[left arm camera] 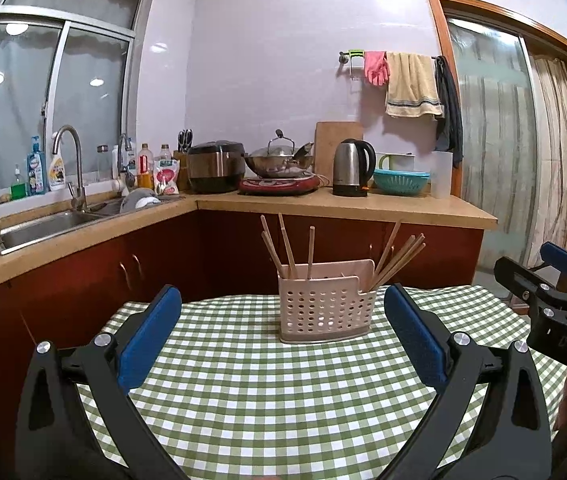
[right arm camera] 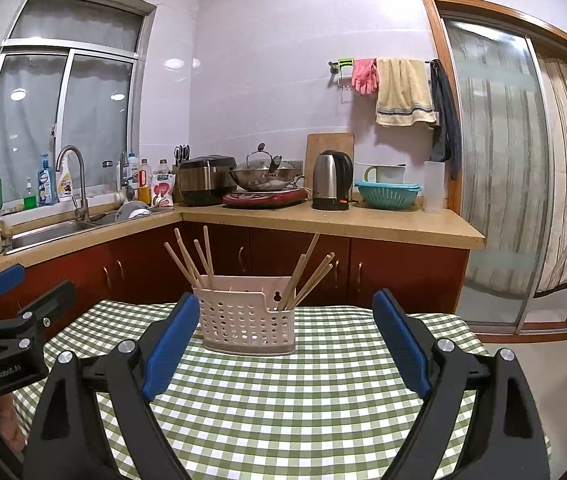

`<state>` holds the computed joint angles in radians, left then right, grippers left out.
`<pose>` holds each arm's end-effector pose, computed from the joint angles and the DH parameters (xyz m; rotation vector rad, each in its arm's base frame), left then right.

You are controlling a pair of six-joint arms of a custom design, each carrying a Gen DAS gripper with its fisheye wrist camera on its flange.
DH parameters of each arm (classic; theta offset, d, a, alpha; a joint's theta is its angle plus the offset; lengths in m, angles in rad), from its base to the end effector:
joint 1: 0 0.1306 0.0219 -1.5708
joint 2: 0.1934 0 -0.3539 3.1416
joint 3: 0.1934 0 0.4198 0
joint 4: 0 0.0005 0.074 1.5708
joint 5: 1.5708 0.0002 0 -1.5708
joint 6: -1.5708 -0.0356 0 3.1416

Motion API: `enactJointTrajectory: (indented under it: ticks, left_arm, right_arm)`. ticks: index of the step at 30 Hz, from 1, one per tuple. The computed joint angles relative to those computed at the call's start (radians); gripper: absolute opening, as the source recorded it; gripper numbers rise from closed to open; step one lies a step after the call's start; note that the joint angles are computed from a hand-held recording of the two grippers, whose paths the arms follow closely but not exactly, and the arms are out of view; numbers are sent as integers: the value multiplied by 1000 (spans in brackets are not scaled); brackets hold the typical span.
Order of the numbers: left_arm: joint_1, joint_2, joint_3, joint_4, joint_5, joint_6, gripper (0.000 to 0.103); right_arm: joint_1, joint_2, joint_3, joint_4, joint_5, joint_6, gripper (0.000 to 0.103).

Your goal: Organize utensils

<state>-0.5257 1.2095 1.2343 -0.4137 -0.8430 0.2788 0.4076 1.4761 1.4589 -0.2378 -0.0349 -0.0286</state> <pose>0.4220 -0.2147 0.4527 -0.3080 1.8077 0.2633 0.5345 0.2316 0.4477 -0.3707 1.8011 0.3387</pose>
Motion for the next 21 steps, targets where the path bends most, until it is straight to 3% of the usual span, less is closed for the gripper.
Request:
enactJointTrajectory:
  ticks: [21]
  left_arm:
    - [7, -7, -5, -17, 5, 23, 99]
  right_arm:
    - [5, -13, -11, 6, 6, 3, 86]
